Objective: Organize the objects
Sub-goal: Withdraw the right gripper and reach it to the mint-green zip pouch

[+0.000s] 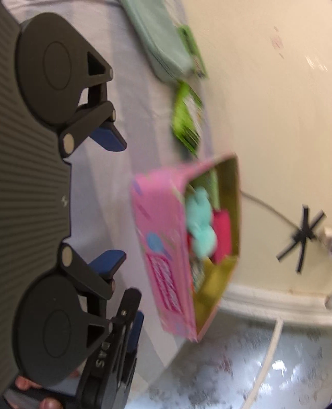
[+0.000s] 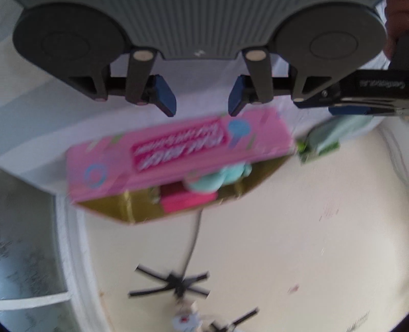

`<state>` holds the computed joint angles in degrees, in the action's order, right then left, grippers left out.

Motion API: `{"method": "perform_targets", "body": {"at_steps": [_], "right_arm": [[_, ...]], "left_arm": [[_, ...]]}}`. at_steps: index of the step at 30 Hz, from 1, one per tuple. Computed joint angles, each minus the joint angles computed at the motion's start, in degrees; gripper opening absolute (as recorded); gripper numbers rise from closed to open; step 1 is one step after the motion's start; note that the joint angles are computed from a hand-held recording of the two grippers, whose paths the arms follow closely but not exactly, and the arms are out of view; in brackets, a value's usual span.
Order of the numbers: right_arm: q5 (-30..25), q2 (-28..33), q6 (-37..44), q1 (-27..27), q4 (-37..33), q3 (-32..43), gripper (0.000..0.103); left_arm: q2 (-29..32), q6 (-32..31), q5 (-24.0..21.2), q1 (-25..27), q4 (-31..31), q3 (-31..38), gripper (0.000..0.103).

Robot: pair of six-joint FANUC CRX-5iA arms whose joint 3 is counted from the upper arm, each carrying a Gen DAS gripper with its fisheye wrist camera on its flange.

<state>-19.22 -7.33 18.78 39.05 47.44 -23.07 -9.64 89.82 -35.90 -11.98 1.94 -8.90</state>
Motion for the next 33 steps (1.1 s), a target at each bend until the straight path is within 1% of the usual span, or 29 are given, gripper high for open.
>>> {"method": "perform_targets", "body": {"at_steps": [2,3,5,8,11,14,17,18,19,22,24,29,30,31,32,33], "right_arm": [[-2.0,0.7,5.2,2.1,-4.3,1.7,0.047],[-2.6,1.2,6.7,2.9,-4.9,2.3,0.047],[-3.3,2.1,9.4,4.2,-6.5,3.8,0.047],[-4.9,4.0,16.1,6.0,-13.0,7.6,0.047],[-6.9,6.2,21.4,7.8,-17.3,10.7,0.047],[-8.1,7.6,24.0,9.4,-18.1,12.5,0.050],[-9.1,9.0,26.9,10.6,-20.0,14.6,0.051],[-9.3,9.4,27.7,10.9,-20.4,15.2,0.053],[-9.5,9.7,27.8,11.3,-19.8,15.5,0.055],[-10.0,10.7,28.3,12.4,-18.6,16.3,0.055],[-10.5,11.4,29.3,12.9,-18.8,17.1,0.056],[-11.3,13.2,31.2,13.8,-19.0,19.4,0.057],[-11.7,13.9,32.6,13.9,-20.1,20.4,0.057],[-12.2,14.6,34.2,13.9,-21.7,21.7,0.057],[-12.7,15.4,35.7,14.0,-23.2,23.0,0.057],[-13.0,16.1,37.1,14.0,-24.5,24.2,0.057]], "left_arm": [[-0.7,4.2,-1.9,0.3,-4.5,0.1,0.086],[-0.9,5.5,-2.7,0.8,-5.7,0.1,0.086],[-1.5,6.6,-4.0,2.3,-6.6,-0.3,0.086],[-2.6,8.5,-5.3,3.9,-9.0,-1.1,0.086],[-4.1,8.4,-5.6,6.6,-8.9,-2.8,0.086],[-6.0,7.9,-4.7,9.3,-8.9,-4.7,0.087],[-7.1,6.2,-3.9,12.1,-7.1,-6.2,0.088],[-7.3,5.9,-3.6,12.8,-6.9,-6.6,0.089],[-7.6,5.3,-3.2,13.6,-6.4,-7.1,0.089],[-8.3,3.5,-1.9,15.6,-4.6,-8.6,0.089],[-8.6,2.8,-1.7,16.4,-4.3,-8.9,0.089],[-9.2,-1.4,-0.6,19.2,-1.2,-10.5,0.089],[-9.5,-2.4,-0.2,19.9,-0.7,-10.9,0.089],[-9.3,-1.4,-0.2,20.0,-2.2,-10.4,0.089],[-9.2,-1.3,0.0,20.7,-2.5,-10.4,0.089],[-9.4,-2.1,0.4,22.0,-1.2,-10.9,0.089]]}}
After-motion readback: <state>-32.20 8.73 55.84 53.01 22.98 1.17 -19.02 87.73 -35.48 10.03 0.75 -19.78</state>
